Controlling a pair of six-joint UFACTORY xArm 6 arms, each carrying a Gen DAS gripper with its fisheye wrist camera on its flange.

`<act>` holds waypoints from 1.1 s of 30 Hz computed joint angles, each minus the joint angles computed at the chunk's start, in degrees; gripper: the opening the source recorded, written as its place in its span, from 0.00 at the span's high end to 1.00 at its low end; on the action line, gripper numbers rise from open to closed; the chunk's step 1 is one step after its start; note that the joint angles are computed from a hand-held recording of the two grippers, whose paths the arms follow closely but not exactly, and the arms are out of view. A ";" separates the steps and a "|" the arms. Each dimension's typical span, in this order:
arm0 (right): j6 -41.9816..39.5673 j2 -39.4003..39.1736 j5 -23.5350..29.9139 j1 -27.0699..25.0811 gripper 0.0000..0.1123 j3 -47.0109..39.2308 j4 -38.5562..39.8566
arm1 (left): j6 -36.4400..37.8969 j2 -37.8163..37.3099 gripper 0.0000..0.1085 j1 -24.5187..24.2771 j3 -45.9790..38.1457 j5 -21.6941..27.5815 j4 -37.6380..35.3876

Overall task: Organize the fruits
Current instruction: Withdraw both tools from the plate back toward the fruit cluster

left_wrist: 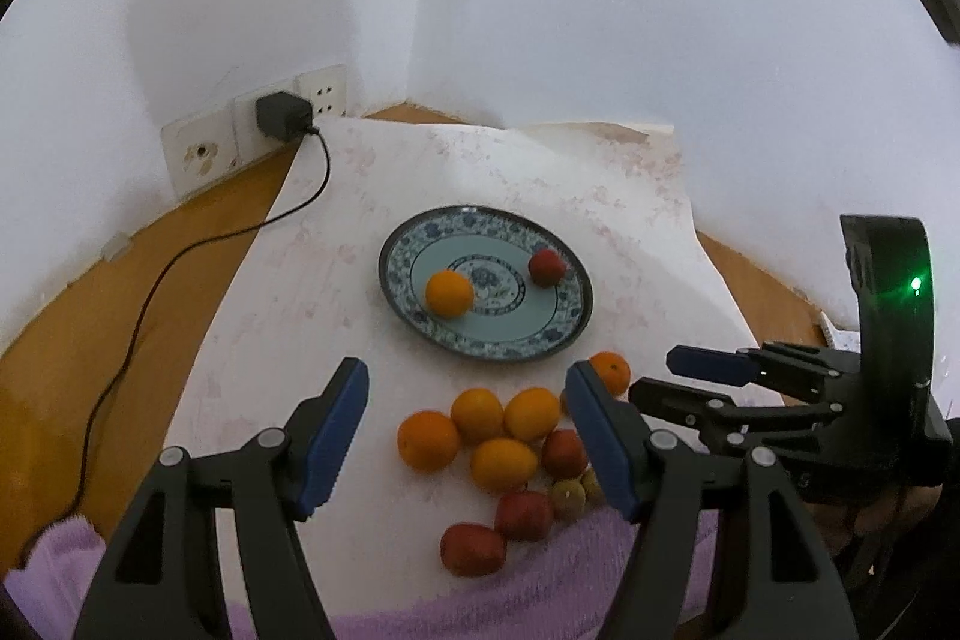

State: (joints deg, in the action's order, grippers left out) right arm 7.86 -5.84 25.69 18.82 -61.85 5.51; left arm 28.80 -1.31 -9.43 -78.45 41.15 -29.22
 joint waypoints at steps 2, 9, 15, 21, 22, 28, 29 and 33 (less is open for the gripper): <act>0.44 -0.21 1.02 0.10 0.58 0.34 -0.47 | -0.42 -0.69 0.34 0.30 1.03 0.44 -0.12; 4.98 -2.52 3.04 0.45 0.58 3.86 -7.76 | -3.91 -2.67 0.34 0.83 5.13 2.71 1.91; 4.96 -5.11 4.00 1.22 0.58 7.65 -8.46 | -5.01 -5.22 0.34 1.54 9.28 3.85 1.36; 6.08 -6.14 4.46 2.04 0.58 11.02 -8.94 | -2.54 -9.09 0.34 0.26 14.59 4.36 3.49; 7.13 -6.68 3.37 2.24 0.58 11.89 -10.47 | -3.02 -9.32 0.34 0.11 15.15 4.81 4.38; 10.09 -8.02 1.56 2.62 0.57 14.26 -14.98 | -4.52 -11.22 0.35 0.11 19.20 4.02 5.23; 10.40 -7.86 1.69 2.74 0.56 14.12 -15.67 | -4.04 -11.81 0.35 0.02 20.20 2.91 4.93; 11.00 -7.47 4.04 3.82 0.48 13.22 -19.04 | -3.79 -11.96 0.35 -0.27 20.51 2.29 5.65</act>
State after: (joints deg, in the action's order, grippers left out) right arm 18.86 -13.31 29.73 22.64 -48.62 -13.53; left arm 25.01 -13.27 -9.71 -57.94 43.44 -23.58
